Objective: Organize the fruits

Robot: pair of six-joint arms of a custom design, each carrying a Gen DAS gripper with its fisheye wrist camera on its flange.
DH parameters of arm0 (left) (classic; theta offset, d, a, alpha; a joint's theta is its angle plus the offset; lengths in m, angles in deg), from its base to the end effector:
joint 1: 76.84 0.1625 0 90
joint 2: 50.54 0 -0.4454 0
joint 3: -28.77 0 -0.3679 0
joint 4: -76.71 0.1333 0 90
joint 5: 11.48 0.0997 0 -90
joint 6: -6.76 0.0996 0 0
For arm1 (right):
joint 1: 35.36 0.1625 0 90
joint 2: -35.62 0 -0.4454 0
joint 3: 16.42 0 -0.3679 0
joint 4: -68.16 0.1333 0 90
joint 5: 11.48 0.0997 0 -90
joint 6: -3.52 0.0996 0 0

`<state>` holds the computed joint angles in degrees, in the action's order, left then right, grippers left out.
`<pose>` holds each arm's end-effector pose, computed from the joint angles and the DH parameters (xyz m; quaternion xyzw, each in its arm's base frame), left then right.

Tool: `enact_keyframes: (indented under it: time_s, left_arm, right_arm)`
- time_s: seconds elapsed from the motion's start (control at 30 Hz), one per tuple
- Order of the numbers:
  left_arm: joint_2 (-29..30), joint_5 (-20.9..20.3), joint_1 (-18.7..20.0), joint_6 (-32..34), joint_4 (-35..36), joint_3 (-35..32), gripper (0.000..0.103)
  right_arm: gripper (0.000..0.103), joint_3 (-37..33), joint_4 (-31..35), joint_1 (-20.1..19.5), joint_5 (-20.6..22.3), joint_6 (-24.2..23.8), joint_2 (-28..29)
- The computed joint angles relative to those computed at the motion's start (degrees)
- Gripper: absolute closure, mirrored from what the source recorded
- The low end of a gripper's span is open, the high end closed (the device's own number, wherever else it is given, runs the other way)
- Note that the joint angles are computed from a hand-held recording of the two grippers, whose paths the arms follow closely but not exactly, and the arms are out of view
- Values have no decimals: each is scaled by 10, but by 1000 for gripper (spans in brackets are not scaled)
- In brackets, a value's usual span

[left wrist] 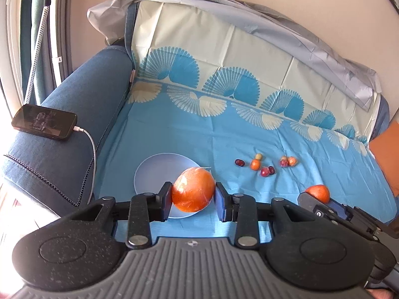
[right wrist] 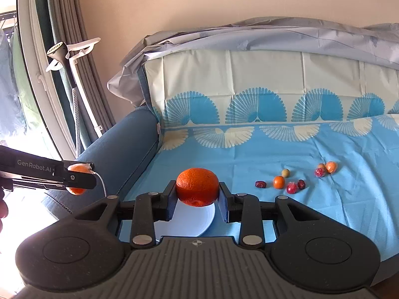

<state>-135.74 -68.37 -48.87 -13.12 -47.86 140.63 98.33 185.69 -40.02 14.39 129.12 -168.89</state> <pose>-0.3326 -0.3892 0.3723 0.3255 0.8994 -0.2363 0.1713 0.3923 -0.2556 0.2372 0.0079 -0.7756 0.5548 0.3008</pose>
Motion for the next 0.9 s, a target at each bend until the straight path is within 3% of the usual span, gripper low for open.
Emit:
enact_keyframes:
  time_s: [0.4, 0.77, 0.9]
  left_arm:
    - [17, -12, 23, 12, -1, -2, 64]
    - [50, -8, 62, 33, -6, -13, 64]
    - [76, -13, 82, 57, -22, -20, 64]
  right_arm:
    - [67, 0, 37, -18, 10, -38, -8]
    - [67, 14, 109, -54, 11, -133, -26]
    - [67, 27, 157, -79, 7, -198, -35]
